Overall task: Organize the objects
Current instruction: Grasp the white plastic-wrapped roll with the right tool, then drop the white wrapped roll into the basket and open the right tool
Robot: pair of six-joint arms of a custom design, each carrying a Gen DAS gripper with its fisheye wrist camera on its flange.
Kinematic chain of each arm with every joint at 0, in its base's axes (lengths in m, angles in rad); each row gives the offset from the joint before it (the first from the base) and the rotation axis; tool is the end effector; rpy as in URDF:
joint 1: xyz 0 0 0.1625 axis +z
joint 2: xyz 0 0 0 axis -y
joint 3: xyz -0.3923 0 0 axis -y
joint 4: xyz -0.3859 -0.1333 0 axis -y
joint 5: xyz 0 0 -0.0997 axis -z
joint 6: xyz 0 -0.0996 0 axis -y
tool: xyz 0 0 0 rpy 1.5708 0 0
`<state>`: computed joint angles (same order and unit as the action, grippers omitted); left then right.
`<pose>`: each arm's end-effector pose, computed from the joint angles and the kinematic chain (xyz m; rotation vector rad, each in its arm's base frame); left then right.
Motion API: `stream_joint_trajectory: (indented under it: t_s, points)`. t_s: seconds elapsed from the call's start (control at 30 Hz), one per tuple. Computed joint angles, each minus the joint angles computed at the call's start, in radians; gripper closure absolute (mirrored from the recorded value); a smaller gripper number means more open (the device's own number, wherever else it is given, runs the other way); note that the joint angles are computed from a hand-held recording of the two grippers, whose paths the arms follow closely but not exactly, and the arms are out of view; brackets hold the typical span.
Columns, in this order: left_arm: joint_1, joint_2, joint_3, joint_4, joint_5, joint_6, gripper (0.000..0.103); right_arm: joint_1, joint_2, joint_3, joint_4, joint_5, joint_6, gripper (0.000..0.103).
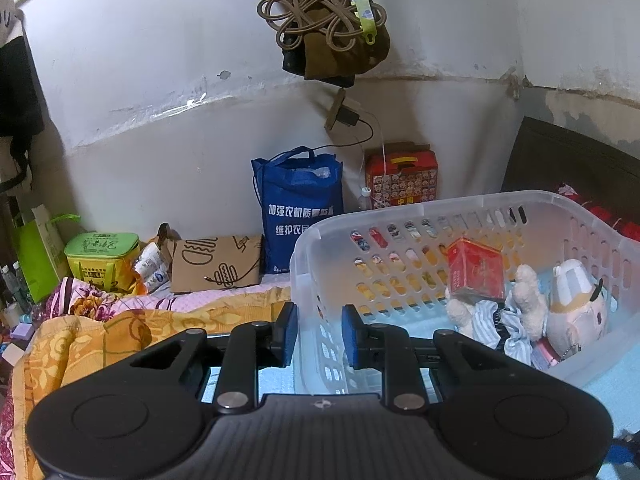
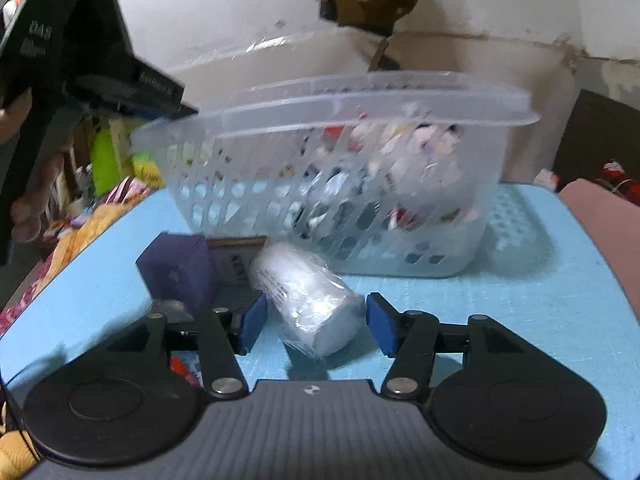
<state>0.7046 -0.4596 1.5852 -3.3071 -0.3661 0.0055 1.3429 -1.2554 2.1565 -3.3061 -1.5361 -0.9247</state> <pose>-0.3257 -0.5739 0.0162 0.4513 1.9955 -1.1464 0.0198 -0.5199 0.2399 0.8873 -2.3856 0.9697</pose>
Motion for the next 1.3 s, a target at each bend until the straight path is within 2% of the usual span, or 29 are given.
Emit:
stream_joint_trajectory:
  t_s: [0.1, 0.17, 0.2, 0.3, 0.4, 0.47, 0.63, 0.73, 0.8, 0.87, 0.9, 0.97, 1.0, 1.07, 1.17, 1.23, 1.27, 1.3]
  points:
    - [-0.001, 0.01, -0.006, -0.019, 0.007, 0.027, 0.076, 0.008, 0.02, -0.022, 0.036, -0.027, 0.008, 0.042]
    - [0.0, 0.009, -0.003, -0.024, 0.003, 0.031, 0.075, 0.006, 0.017, -0.032, 0.066, -0.019, 0.019, 0.046]
    - [0.001, 0.006, -0.002, -0.021, 0.0, 0.029, 0.075, 0.001, 0.012, -0.03, 0.075, -0.005, 0.017, 0.05]
    - [0.001, 0.003, 0.003, -0.027, -0.005, 0.026, 0.075, -0.031, -0.017, -0.003, 0.072, 0.075, 0.003, 0.05]
    - [0.001, 0.013, -0.006, -0.041, 0.0, 0.041, 0.075, -0.053, -0.03, 0.028, 0.012, 0.12, 0.013, 0.05]
    - [0.001, 0.013, -0.006, -0.044, -0.001, 0.043, 0.075, -0.059, -0.032, 0.049, -0.055, 0.123, 0.024, 0.05]
    - [0.002, 0.022, -0.01, -0.078, -0.005, 0.069, 0.075, -0.079, -0.088, 0.096, -0.082, 0.18, 0.024, 0.05]
    - [0.003, 0.024, -0.008, -0.099, -0.01, 0.086, 0.075, -0.073, -0.136, 0.137, -0.141, 0.25, 0.026, 0.05]
    - [0.004, 0.02, -0.002, -0.102, -0.015, 0.082, 0.075, -0.039, -0.137, 0.141, -0.235, 0.253, 0.034, 0.05]
    - [0.004, 0.017, 0.001, -0.103, -0.019, 0.077, 0.075, 0.018, -0.097, 0.108, -0.338, 0.209, 0.026, 0.05]
    - [0.004, 0.017, 0.001, -0.103, -0.019, 0.075, 0.075, 0.051, -0.078, 0.07, -0.331, 0.165, 0.036, 0.05]
    - [0.004, 0.015, 0.005, -0.104, -0.02, 0.069, 0.075, 0.114, -0.037, -0.037, -0.232, 0.066, 0.082, 0.05]
    - [0.003, 0.015, 0.005, -0.104, -0.02, 0.066, 0.075, 0.149, 0.002, -0.096, -0.213, -0.003, 0.086, 0.05]
    - [0.002, 0.014, 0.007, -0.103, -0.019, 0.065, 0.075, 0.2, 0.091, -0.193, -0.252, -0.137, 0.052, 0.05]
    - [0.003, 0.011, 0.008, -0.094, -0.021, 0.064, 0.075, 0.223, 0.156, -0.322, -0.145, -0.228, 0.071, 0.05]
    - [0.004, 0.004, 0.012, -0.075, -0.025, 0.046, 0.075, 0.236, 0.21, -0.383, -0.15, -0.283, 0.026, 0.047]
    - [0.003, 0.003, 0.012, -0.07, -0.024, 0.045, 0.075, 0.246, 0.241, -0.423, -0.13, -0.33, -0.001, 0.032]
    - [0.002, 0.004, 0.01, -0.066, -0.02, 0.052, 0.075, 0.247, 0.256, -0.444, -0.11, -0.358, -0.009, 0.006]
